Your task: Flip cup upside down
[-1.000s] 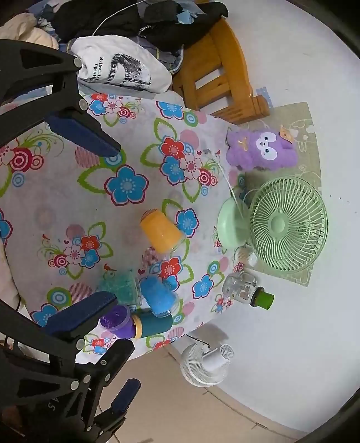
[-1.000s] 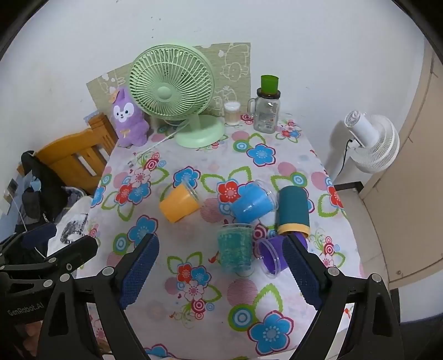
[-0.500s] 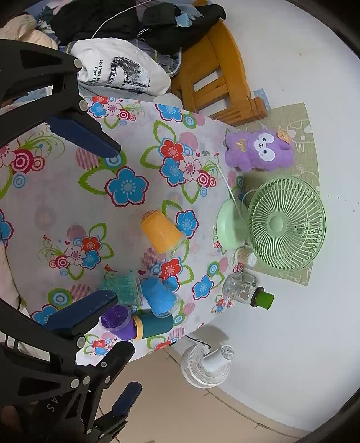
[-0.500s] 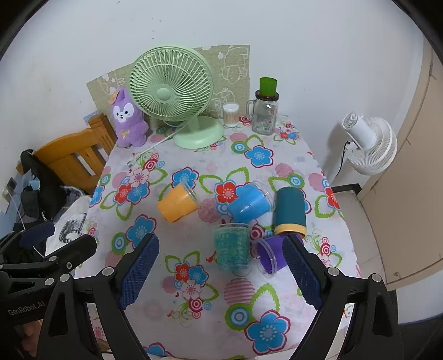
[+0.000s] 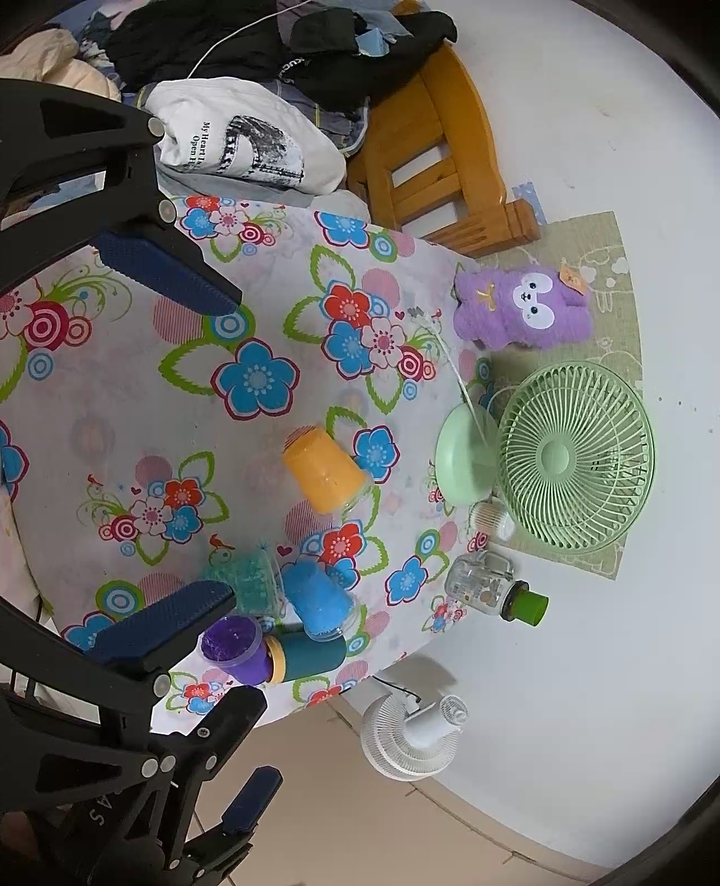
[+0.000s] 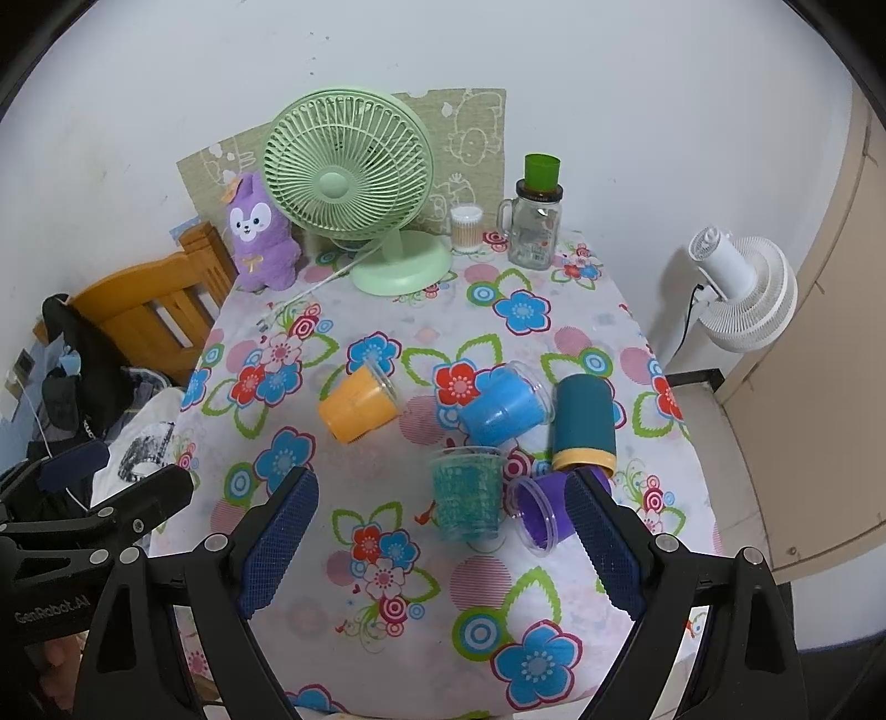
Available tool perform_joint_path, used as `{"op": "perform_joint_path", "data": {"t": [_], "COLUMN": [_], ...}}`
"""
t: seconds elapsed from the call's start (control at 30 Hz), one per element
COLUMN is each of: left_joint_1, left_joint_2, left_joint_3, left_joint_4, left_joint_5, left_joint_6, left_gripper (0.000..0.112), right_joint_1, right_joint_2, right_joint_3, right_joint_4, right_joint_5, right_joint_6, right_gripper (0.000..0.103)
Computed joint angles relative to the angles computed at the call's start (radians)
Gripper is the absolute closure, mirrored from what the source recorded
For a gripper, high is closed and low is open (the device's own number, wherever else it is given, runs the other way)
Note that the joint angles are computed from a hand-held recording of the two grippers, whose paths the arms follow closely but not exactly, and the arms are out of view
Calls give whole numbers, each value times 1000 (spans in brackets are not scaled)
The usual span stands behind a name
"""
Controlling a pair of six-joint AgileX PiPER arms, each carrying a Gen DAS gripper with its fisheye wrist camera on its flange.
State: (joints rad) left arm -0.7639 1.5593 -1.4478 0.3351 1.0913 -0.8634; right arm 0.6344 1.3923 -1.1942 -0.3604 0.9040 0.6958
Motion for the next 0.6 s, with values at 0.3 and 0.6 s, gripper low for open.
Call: {"op": "perform_joint_path", "data": {"t": [0.3, 0.6], "left_joint_1": [10, 52], "left_joint_2": [32, 70], "left_joint_3": [-31, -66], "left_joint_4": [-12, -50], "left_joint_5": [7, 9], "left_joint_6": [37, 100], "left_gripper": [15, 15], "right_joint_1": [-22, -40], "right_joint_2": [15, 55], "right_joint_3": [-10, -43], "right_joint_4": [17, 27], "right_joint_5": [6, 18], "right_joint_6": [-20, -34], "right_gripper": [11, 11]}}
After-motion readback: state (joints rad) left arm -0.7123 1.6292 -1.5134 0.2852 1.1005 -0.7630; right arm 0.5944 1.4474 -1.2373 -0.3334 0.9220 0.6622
